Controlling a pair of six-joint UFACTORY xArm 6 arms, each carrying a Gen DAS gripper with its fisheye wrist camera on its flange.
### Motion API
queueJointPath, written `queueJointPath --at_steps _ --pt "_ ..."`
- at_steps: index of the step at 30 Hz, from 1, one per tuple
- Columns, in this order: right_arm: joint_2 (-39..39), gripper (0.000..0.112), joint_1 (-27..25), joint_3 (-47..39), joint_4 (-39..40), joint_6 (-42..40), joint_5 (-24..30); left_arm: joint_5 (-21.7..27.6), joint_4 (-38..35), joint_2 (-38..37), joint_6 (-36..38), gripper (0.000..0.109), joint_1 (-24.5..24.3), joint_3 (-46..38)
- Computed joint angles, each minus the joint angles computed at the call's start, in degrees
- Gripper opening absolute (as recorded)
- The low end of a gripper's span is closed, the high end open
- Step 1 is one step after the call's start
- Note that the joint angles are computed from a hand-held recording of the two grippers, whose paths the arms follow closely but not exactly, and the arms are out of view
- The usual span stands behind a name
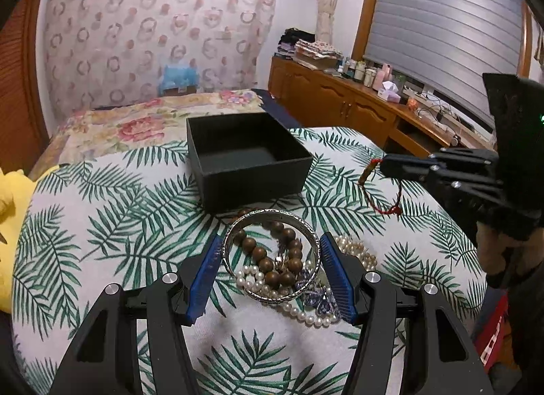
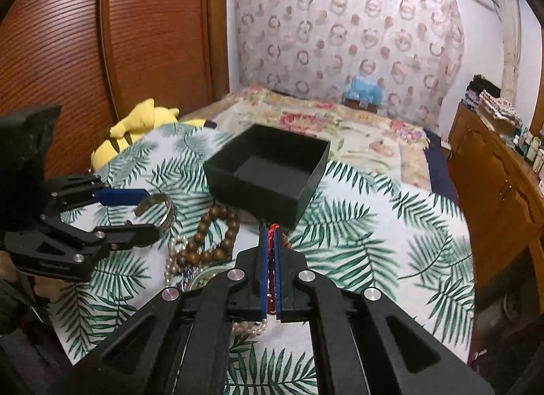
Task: Organize jewelry
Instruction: 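Carry the bangle into the black box with the left tool while the right tool drops the red bracelet in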
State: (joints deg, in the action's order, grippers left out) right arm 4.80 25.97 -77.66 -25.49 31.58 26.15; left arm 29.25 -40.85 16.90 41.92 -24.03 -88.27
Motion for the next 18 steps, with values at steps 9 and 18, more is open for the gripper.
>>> queueJointPath --at_steps 9,18 --pt "3.6 0.003 -1.2 -5.4 2.9 -5.2 0.6 1.4 2.8 3.9 -2.7 0.057 0.5 -6.7" --pt "12.4 0.003 -3.1 -16.6 14.3 -16.4 0.6 4.3 6.8 10.6 -6.8 0.057 1.0 -17.4"
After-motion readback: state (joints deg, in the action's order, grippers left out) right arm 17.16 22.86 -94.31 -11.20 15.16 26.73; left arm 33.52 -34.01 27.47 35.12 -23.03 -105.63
